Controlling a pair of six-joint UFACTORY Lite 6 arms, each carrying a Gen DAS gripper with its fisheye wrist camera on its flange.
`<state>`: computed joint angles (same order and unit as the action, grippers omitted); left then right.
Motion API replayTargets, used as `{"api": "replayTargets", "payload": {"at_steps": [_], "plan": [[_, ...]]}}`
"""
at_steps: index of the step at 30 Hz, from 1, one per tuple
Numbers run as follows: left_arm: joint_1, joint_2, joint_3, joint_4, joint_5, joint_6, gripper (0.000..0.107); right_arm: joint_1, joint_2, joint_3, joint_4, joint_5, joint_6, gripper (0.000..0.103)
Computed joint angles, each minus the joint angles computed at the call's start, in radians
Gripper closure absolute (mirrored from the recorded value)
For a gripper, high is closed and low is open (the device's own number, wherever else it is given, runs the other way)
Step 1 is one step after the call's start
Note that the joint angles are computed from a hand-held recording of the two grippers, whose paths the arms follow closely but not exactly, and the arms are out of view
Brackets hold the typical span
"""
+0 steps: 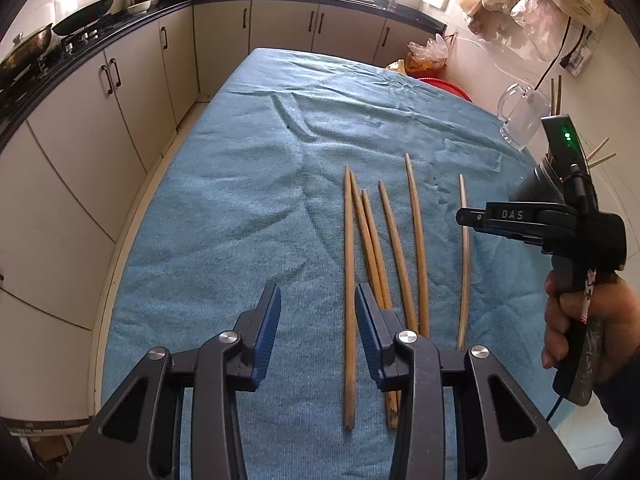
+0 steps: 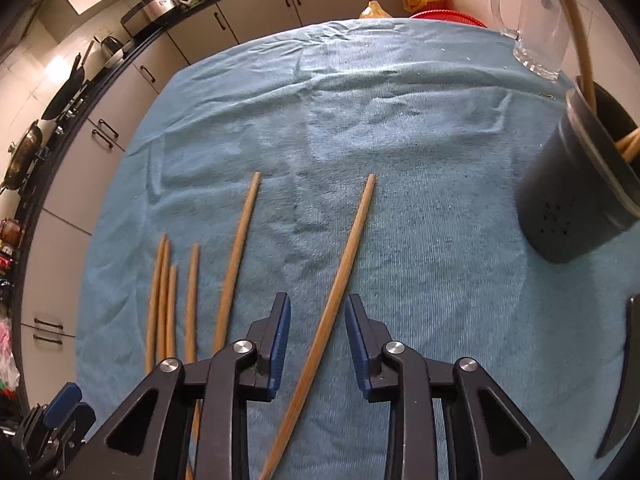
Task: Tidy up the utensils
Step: 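Lower the right tool onto a loose wooden chopstick and close it, then lift the chopstick upright with the right tool toward the holder cup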
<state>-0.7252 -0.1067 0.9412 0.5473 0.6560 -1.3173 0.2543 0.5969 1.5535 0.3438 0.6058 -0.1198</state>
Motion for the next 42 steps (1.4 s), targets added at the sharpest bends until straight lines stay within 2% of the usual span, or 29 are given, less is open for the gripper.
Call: {"api": "replayTargets", "payload": {"at_steps": [5, 12, 17, 25, 30, 31, 34, 38, 42], "plan": [[0.057, 0.094, 0.064, -0.063, -0.049, 0.109, 0.07, -0.001, 0.044, 0.038, -0.033, 0.017, 0.011, 0.089], [0.11, 0.254, 0.169, -0.151, -0.109, 0.253, 0.07, -0.03, 0.0, -0.021, -0.048, 0.017, -0.038, 0.092], [0.154, 0.365, 0.244, -0.212, -0.126, 0.343, 0.082, -0.064, -0.025, -0.057, 0.001, 0.037, -0.089, 0.092], [0.18, 0.507, 0.401, -0.195, -0.077, 0.391, 0.084, -0.078, -0.02, -0.046, 0.009, 0.076, -0.122, 0.092], [0.191, 0.599, 0.52, -0.164, -0.028, 0.4, 0.086, -0.067, 0.052, 0.065, -0.049, 0.128, -0.09, 0.091], [0.192, 0.619, 0.547, -0.154, -0.01, 0.395, 0.09, -0.064, 0.07, 0.092, -0.057, 0.14, -0.081, 0.091], [0.199, 0.627, 0.561, -0.149, -0.004, 0.379, 0.1, -0.061, 0.122, 0.171, -0.066, 0.18, -0.079, 0.091], [0.214, 0.582, 0.509, -0.164, -0.053, 0.369, 0.101, -0.069, 0.148, 0.209, -0.04, 0.193, -0.104, 0.094], [0.199, 0.49, 0.438, -0.09, -0.088, 0.272, 0.101, -0.097, 0.056, 0.107, 0.078, 0.146, -0.202, 0.096]]}}
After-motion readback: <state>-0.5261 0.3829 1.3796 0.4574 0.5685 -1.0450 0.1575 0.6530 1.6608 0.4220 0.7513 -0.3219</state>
